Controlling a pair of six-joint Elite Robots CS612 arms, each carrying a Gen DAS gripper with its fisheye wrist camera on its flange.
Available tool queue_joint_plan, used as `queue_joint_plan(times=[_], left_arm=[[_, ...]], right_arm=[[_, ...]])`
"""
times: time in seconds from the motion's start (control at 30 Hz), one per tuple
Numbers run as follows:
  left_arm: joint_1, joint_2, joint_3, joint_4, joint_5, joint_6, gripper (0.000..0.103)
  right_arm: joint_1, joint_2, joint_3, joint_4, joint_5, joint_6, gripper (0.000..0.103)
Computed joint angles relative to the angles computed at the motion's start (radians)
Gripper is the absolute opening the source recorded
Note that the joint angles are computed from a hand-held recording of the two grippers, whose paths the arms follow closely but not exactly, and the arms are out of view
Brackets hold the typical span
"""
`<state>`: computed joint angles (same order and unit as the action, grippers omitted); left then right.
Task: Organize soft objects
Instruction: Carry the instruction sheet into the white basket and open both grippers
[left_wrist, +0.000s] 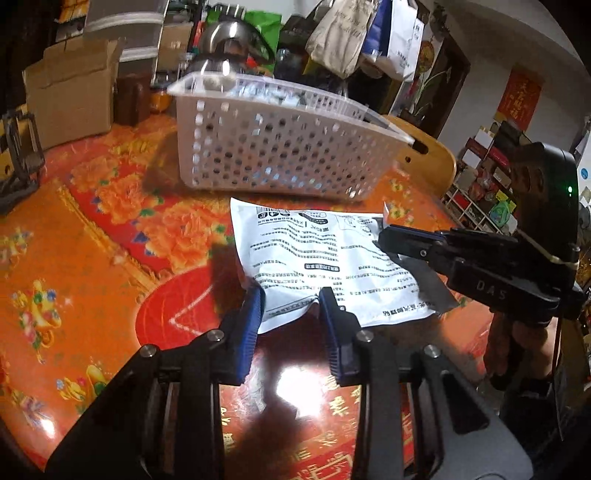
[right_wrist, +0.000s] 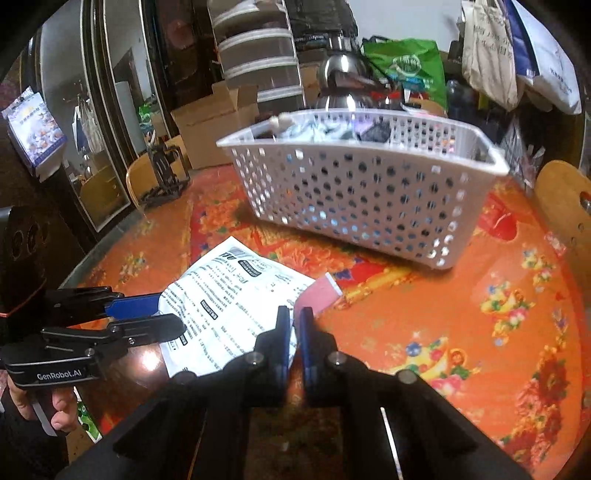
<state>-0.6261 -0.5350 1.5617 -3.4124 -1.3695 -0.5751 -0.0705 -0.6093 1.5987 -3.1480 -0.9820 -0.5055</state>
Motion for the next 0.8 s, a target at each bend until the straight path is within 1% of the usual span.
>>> queue_joint_plan(times=[0.17, 0.37, 0.47, 0.53, 0.6, 0.67, 0.77, 0.8], left_arm=[[-0.007, -0.025, 0.016, -0.031, 0.017, 0.01, 0.029], [-0.012, -0.068, 0.013, -0.048, 0.053, 0.048, 0.029], [-0.001, -0.085, -0.025, -0.018, 0.058, 0.072, 0.029], [0.005, -0.09, -0.056, 0.002, 0.066, 0.094, 0.029], [0.018, -0.092, -0.099, 0.028, 0.057, 0.107, 0.029], [0.025, -0.088, -0.143, 0.057, 0.065, 0.123, 0.029], [0.042, -0.069, -0.229, 0.122, 0.065, 0.133, 0.029], [0.049, -0.059, -0.262, 0.149, 0.059, 0.133, 0.029]], right_arm=[[-0.007, -0.028, 0.022, -0.049, 0.02, 0.011, 0.004], [-0.011, -0.064, 0.026, -0.112, 0.034, 0.031, 0.004], [-0.013, -0.071, -0.009, -0.12, 0.053, 0.052, 0.004], [-0.014, -0.07, -0.051, -0.104, 0.064, 0.062, 0.004], [-0.013, -0.068, -0.092, -0.085, 0.062, 0.063, 0.004], [-0.012, -0.06, -0.133, -0.08, 0.067, 0.072, 0.004], [-0.005, -0.04, -0.21, -0.04, 0.043, 0.082, 0.004], [0.0, -0.033, -0.231, -0.034, 0.025, 0.077, 0.004]])
